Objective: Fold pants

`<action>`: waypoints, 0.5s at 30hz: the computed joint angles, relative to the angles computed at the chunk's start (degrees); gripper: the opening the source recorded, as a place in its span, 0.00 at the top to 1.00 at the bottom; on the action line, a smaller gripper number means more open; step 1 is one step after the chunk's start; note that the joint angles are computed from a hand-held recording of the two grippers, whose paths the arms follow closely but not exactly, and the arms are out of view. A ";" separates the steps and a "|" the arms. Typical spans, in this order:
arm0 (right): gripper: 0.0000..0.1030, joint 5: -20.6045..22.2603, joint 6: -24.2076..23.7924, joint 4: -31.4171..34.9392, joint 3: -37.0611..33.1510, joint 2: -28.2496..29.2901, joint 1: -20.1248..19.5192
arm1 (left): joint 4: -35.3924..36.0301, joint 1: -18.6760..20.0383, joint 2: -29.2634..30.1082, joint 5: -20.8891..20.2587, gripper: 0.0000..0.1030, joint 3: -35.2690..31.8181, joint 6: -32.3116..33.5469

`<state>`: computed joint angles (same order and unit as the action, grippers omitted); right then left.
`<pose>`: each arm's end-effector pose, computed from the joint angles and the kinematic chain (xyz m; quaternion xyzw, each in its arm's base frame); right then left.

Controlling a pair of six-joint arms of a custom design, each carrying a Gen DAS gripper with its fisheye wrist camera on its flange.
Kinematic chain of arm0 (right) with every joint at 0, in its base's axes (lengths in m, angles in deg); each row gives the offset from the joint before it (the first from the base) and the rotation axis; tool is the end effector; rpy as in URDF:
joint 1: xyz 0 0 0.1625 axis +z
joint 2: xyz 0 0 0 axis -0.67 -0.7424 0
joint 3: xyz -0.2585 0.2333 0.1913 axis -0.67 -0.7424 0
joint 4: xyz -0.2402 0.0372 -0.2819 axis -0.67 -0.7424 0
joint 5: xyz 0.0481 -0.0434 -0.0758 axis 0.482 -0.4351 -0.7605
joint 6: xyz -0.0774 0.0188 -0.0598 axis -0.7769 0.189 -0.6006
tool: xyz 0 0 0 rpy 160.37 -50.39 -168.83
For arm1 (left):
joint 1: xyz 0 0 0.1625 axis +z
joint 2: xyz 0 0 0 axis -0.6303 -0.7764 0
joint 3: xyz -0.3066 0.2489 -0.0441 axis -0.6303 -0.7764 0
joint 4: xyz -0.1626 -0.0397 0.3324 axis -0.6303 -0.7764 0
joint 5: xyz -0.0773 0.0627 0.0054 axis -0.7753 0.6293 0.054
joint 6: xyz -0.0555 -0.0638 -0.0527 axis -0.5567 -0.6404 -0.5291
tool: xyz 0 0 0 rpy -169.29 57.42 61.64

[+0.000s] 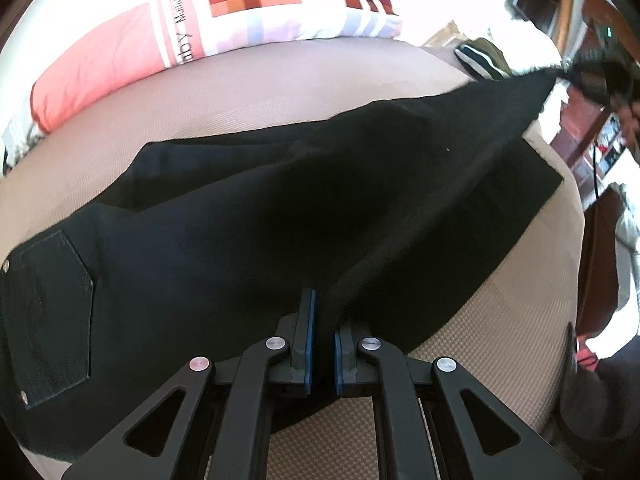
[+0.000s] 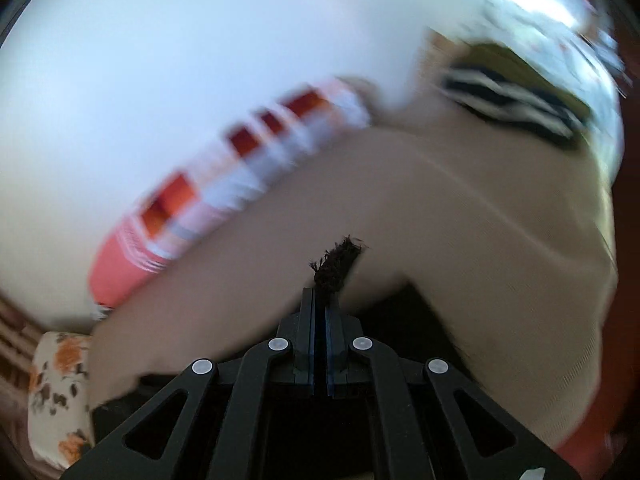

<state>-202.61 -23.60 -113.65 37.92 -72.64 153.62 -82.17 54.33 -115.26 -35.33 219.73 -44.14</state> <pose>0.1928 -0.3168 0.3995 -0.1491 -0.9025 0.3004 0.2702 -0.1785 -0.2267 0.2378 0.2615 0.9313 -0.0903 0.2370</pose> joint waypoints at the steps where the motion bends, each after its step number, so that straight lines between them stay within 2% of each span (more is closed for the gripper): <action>1: 0.97 -0.26 1.83 2.40 2.04 -2.47 -1.26 | 0.24 -0.43 0.26 -0.09 0.91 -0.04 0.38; 3: 0.97 0.13 5.04 6.66 6.57 -7.63 -4.73 | 0.72 -1.07 1.41 -0.17 0.91 -0.08 2.17; 7: 0.97 1.27 5.03 6.32 12.95 -13.30 -9.15 | 2.21 -2.17 2.72 0.25 0.90 -0.06 5.21; 15: 0.98 -2.35 5.79 7.02 13.14 -13.51 -5.21 | 1.43 -1.72 3.03 0.11 0.90 -0.22 8.19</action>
